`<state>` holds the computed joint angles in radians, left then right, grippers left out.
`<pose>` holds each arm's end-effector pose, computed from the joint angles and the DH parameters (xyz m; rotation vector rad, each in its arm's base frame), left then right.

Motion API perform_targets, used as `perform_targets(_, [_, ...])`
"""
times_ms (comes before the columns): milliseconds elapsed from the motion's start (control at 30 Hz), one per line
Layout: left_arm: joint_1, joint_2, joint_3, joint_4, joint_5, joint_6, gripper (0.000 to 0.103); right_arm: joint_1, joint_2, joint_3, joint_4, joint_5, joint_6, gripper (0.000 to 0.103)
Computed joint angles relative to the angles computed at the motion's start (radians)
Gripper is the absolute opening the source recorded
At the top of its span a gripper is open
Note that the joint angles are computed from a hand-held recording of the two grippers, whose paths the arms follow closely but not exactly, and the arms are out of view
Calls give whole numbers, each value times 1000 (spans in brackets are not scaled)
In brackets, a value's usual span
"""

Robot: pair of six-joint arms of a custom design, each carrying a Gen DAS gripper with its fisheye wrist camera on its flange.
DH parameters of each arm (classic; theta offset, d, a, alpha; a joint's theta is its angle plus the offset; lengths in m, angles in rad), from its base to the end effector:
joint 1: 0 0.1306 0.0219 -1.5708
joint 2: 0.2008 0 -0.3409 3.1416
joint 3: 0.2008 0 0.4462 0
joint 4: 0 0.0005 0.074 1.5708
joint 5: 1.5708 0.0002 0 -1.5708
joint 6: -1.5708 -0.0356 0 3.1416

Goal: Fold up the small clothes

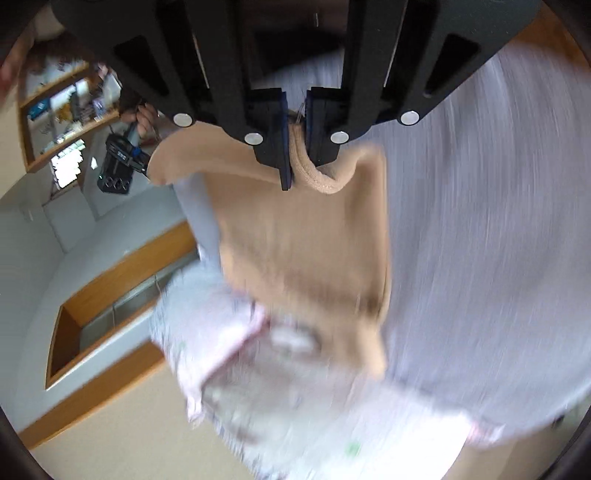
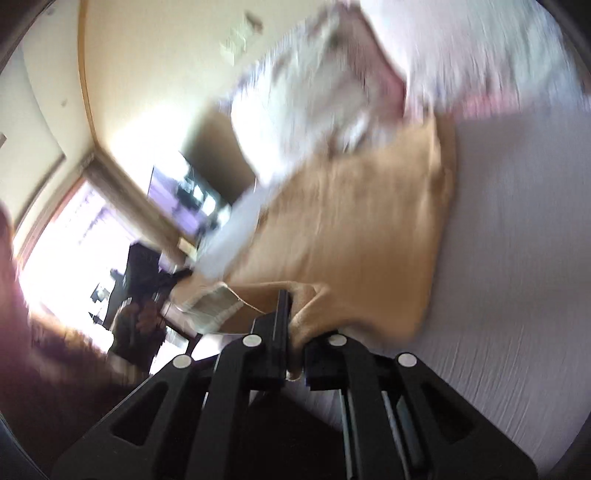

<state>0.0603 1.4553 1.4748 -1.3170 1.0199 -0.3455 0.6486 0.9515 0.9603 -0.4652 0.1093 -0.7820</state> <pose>0.5228 0.0007 0.3897 0.5236 2.3485 -1.2478 0.3435 0.2548 0.3976 0.2130 2.1059 0.7771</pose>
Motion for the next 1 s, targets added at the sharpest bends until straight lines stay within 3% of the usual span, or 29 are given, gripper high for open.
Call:
perform_targets(100, [-86, 146, 181, 209, -76, 275, 5, -141, 135, 104, 95, -33, -9, 6])
perform_targets(200, [-173, 346, 420, 276, -232, 419, 5, -259, 340, 270, 60, -41, -95, 6])
perform_targets(333, [-238, 602, 743, 183, -360, 475, 5, -346, 515, 401, -43, -46, -214, 6])
perform_targets(467, [-258, 794, 1024, 70, -372, 513, 5, -379, 570, 421, -36, -51, -318, 6])
perform_targets(500, [-258, 822, 1067, 49, -363, 525, 5, -384, 581, 428, -47, -59, -341, 9])
perform_targets(567, [-251, 885, 1159, 11, -323, 563, 5, -391, 594, 434, -56, -86, -360, 29])
perform_targets(600, [-242, 892, 1161, 17, -282, 602, 5, -394, 600, 434, -40, -100, -359, 46])
perform_targets(700, [-224, 863, 1099, 73, -210, 675, 7, -391, 618, 459, -46, -107, -312, 67])
perform_targets(867, [-205, 790, 976, 197, -136, 760, 11, -373, 629, 508, -130, -60, -249, 84])
perform_targets(933, [-193, 718, 864, 319, -198, 821, 32, -382, 642, 519, -129, -75, -247, 88])
perform_targets(967, [-184, 668, 781, 427, -225, 887, 57, -382, 643, 520, -132, -88, -250, 89])
perform_targets(1000, [-174, 631, 722, 500, -246, 939, 73, -378, 659, 539, -138, -89, -254, 89])
